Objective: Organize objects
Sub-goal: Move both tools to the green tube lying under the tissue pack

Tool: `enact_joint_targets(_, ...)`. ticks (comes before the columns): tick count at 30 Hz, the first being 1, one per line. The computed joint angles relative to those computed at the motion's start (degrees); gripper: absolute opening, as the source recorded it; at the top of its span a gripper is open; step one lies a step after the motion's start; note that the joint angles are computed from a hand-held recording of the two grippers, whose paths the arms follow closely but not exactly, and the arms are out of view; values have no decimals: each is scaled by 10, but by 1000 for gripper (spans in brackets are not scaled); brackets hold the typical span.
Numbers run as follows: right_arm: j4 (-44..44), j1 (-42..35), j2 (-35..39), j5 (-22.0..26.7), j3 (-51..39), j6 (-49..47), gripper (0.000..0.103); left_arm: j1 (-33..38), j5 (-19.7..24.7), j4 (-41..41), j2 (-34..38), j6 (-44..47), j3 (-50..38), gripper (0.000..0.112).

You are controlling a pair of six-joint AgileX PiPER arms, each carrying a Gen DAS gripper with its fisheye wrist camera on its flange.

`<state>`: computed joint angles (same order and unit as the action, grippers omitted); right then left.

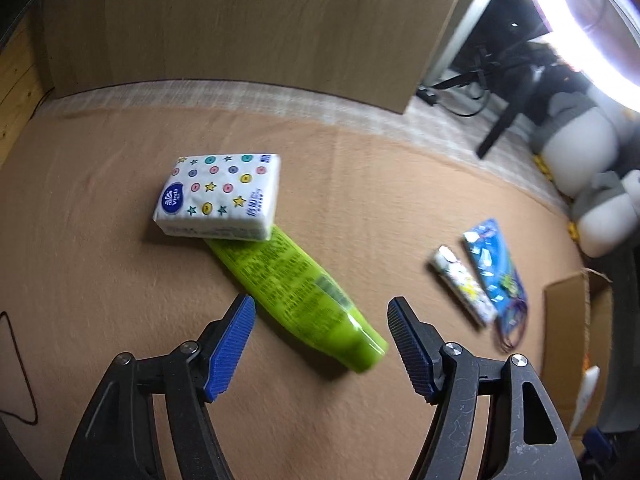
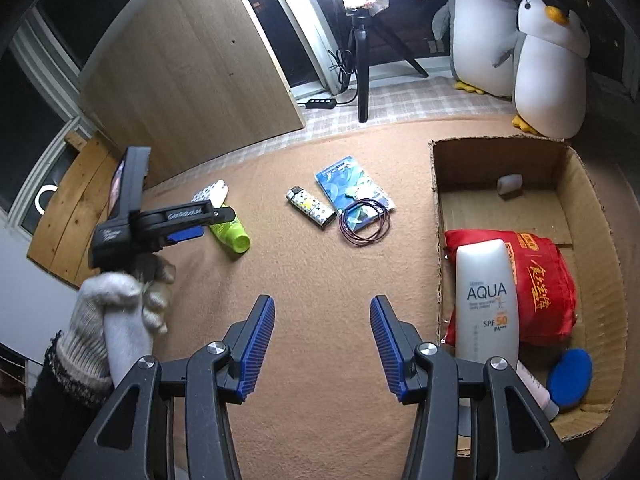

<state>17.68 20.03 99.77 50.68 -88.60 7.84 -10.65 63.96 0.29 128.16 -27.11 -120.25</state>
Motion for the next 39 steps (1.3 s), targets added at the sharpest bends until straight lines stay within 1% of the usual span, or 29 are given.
enact_joint_targets(6, 9, -13, -10, -5, 23, 0, 47, -8, 44, 27, 51, -11, -67, 72)
enact_joint_targets(8, 11, -17, -13, -6, 29, 0, 47, -10, 42, 30, 56, -20, -68, 72)
enact_joint_targets(10, 12, -20, -16, -8, 35, 0, 47, -7, 19, 23, 43, -25, -37, 71)
enact_joint_targets(14, 11, -22, -17, -12, 42, 5, 48, -10, -18, 29, 12, -35, 18, 64)
enact_joint_targets(19, 17, -20, -11, -13, 37, 1, 49, -9, -96, 14, -57, -43, 146, 54)
enact_joint_targets(21, 20, -17, -7, -11, 32, -2, 49, -6, -115, 3, -79, -38, 183, 49)
enact_joint_targets(24, 24, -9, -2, -8, 23, -7, 49, -6, -140, -13, -120, -26, 247, 44)
enact_joint_targets(28, 27, 2, 4, -7, 17, -7, 49, -20, -179, -29, -179, -14, 342, 43)
enact_joint_targets(31, 34, 8, 10, -6, 14, -9, 49, -43, -206, -34, -222, -14, 410, 43)
enact_joint_targets(35, 40, 16, 17, -5, 11, -10, 49, -86, -228, -38, -266, -23, 473, 43)
enact_joint_targets(39, 50, 24, 25, -4, 12, -16, 49, -123, -243, -55, -290, -20, 508, 43)
